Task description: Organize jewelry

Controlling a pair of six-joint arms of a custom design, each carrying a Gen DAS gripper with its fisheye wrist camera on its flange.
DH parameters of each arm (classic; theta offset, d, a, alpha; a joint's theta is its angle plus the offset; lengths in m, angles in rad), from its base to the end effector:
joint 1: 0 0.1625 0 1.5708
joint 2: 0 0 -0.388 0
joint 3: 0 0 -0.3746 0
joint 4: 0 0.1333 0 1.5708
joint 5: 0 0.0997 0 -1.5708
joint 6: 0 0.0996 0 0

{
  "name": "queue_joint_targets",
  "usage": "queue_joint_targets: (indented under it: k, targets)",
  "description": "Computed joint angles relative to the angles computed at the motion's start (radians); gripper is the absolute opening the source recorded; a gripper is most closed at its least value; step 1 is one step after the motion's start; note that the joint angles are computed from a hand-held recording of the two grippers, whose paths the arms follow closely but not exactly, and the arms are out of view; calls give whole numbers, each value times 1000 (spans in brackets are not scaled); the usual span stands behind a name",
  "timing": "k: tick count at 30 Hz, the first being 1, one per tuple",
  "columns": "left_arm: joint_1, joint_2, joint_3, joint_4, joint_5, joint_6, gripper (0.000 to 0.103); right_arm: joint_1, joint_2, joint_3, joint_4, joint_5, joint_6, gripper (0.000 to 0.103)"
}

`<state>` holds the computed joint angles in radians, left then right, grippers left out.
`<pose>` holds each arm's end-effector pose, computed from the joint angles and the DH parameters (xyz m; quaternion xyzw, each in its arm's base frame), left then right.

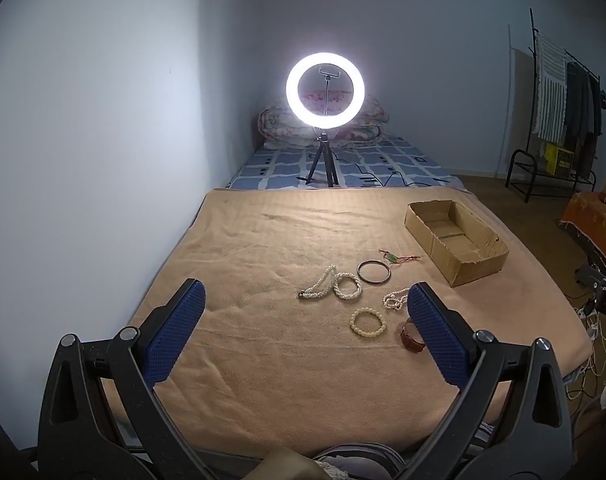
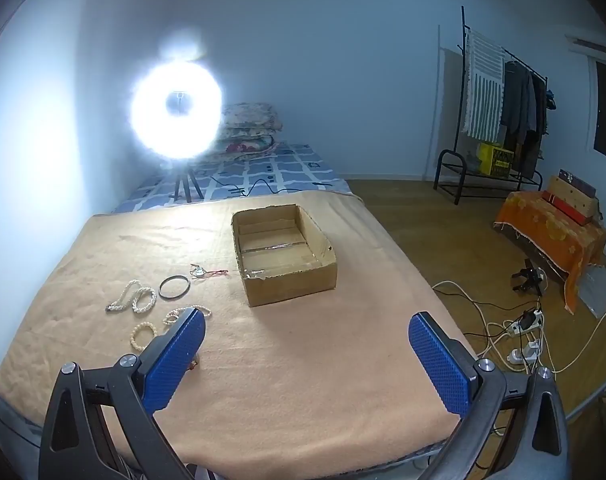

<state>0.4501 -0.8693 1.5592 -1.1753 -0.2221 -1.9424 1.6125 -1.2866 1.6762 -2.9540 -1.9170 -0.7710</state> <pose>-0.4098 -0.4539 0.1220 0.0285 0.7420 -0.5184 0.4241 0.1239 -0.5836 0.4251 0.2669 -0.8279 0.3846 0.3089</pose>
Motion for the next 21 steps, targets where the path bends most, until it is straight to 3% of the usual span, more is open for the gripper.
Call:
queue_joint_targets:
  k: [21]
  targets:
    - [1, -8, -27, 25, 6, -1, 103, 2, -9, 4, 7, 4, 2, 103]
